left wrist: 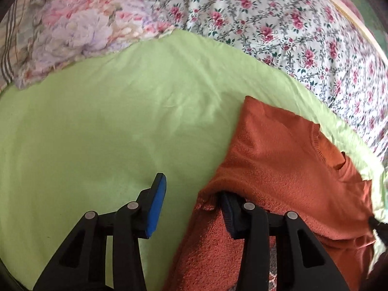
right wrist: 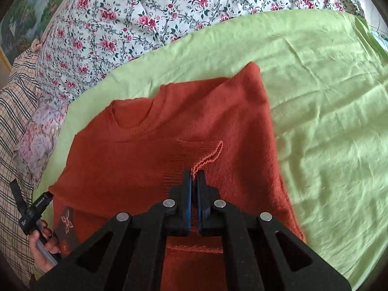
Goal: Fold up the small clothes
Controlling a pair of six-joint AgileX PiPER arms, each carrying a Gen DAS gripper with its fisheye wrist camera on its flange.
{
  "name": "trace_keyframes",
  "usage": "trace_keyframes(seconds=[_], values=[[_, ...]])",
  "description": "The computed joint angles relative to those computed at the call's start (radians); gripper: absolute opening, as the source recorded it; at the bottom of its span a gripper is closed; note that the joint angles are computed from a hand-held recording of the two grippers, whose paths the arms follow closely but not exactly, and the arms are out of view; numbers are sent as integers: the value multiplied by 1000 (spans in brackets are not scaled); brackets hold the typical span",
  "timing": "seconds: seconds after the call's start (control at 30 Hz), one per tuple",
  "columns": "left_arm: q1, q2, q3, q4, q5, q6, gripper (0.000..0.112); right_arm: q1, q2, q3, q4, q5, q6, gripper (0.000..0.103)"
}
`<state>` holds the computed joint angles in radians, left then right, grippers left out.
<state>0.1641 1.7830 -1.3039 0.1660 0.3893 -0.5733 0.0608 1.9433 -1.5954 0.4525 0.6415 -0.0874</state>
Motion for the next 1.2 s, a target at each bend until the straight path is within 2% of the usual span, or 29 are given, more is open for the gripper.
trace_keyframes(seconds=[0.1, 0.2, 0.37, 0.47, 0.6, 0.7, 0.73, 0.77, 0.9, 1.0, 1.07, 1.2], values=[[30, 14, -9, -154, -1, 128, 44, 8, 0, 10, -22, -11, 7, 4], [51, 18, -8, -262, -4, 222, 45, 32, 35, -35, -131, 15, 85, 4], [77, -17, 25, -408, 35, 374, 46, 17, -1, 19, -125, 10, 109, 7], [77, -102, 119, -414, 42, 406, 44, -7, -109, 141, -100, -17, 89, 8], [126, -265, 287, -653, 91, 680, 45, -43, -289, 354, 28, -45, -40, 11], [143, -385, 391, -698, 129, 781, 53, -70, -418, 497, 125, -35, -152, 31], [148, -436, 433, -703, 149, 818, 55, -79, -458, 539, 151, -31, -185, 40], [158, -468, 458, -713, 169, 850, 58, -88, -493, 575, 177, -27, -218, 42], [259, -603, 571, -833, 311, 1071, 60, -146, -632, 713, 246, 17, -319, 43], [374, -690, 650, -904, 438, 1222, 63, -241, -723, 809, 338, 107, -436, 43], [466, -726, 685, -930, 529, 1315, 63, -341, -770, 868, 403, 201, -524, 43], [635, -794, 734, -935, 702, 1457, 64, -484, -846, 953, 430, 362, -639, 43]])
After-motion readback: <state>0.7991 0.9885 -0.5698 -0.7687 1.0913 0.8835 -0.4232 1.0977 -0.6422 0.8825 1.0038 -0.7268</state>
